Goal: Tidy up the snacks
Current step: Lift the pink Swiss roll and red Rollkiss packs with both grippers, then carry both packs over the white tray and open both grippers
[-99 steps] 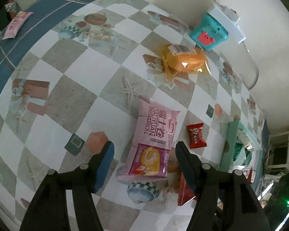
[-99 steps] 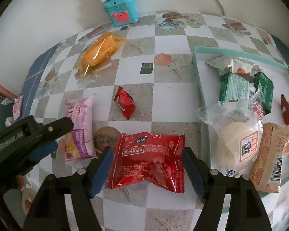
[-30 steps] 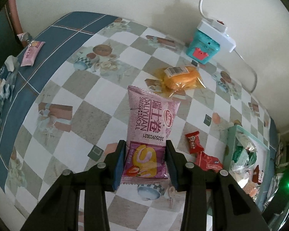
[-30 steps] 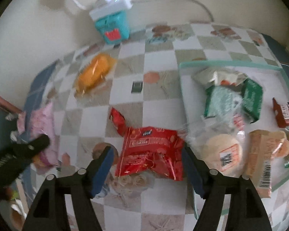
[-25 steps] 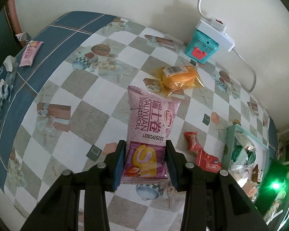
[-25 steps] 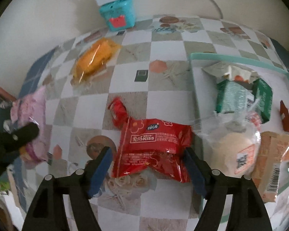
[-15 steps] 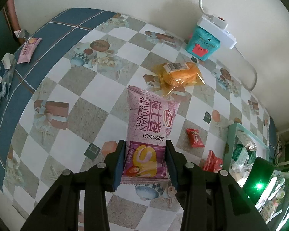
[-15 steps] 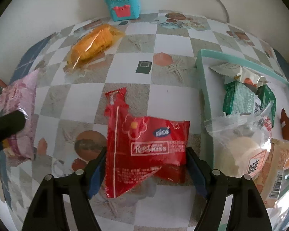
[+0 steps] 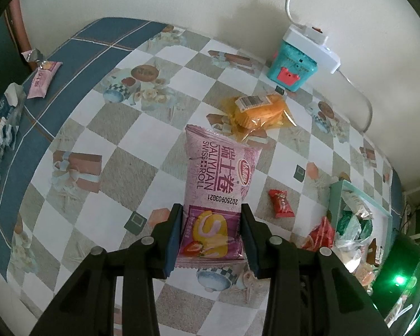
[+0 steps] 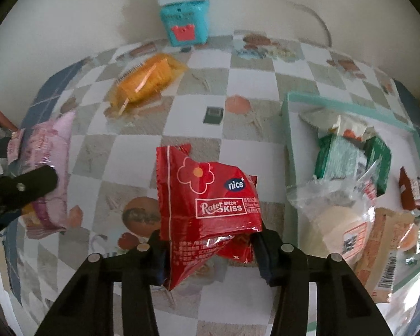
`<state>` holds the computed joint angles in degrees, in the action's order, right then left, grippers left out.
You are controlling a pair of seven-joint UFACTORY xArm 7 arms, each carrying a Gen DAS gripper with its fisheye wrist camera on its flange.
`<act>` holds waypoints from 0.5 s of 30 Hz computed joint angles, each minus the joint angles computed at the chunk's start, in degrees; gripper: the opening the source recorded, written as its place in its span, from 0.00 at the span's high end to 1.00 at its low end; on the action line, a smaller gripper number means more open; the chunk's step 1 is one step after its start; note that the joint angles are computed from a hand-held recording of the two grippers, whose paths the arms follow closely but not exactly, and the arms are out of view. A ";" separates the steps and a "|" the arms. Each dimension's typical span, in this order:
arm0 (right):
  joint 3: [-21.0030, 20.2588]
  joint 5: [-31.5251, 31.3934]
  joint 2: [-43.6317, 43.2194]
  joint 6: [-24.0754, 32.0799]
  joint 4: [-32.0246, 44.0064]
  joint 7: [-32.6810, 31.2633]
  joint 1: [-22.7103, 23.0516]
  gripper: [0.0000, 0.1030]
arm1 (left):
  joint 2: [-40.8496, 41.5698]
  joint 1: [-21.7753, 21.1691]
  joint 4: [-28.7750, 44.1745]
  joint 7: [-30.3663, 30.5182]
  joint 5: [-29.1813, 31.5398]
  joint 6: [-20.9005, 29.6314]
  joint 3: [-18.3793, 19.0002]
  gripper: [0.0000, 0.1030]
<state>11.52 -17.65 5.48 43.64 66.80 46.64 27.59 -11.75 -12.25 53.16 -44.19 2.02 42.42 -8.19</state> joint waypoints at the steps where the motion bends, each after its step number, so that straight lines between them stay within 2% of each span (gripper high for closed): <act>1: 0.03 -0.54 -0.29 0.28 0.15 0.33 0.16 0.51 | -0.19 0.04 0.07 -0.12 0.27 0.07 -0.06 0.60; 15: 1.29 -7.55 -7.91 0.59 0.23 4.08 -1.49 0.51 | -2.07 -0.56 3.48 -1.62 4.35 -0.25 -2.13 0.59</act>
<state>12.81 -25.19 -2.44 44.23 67.03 50.72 26.10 -13.82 -12.82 56.64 -45.81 6.37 42.17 -10.31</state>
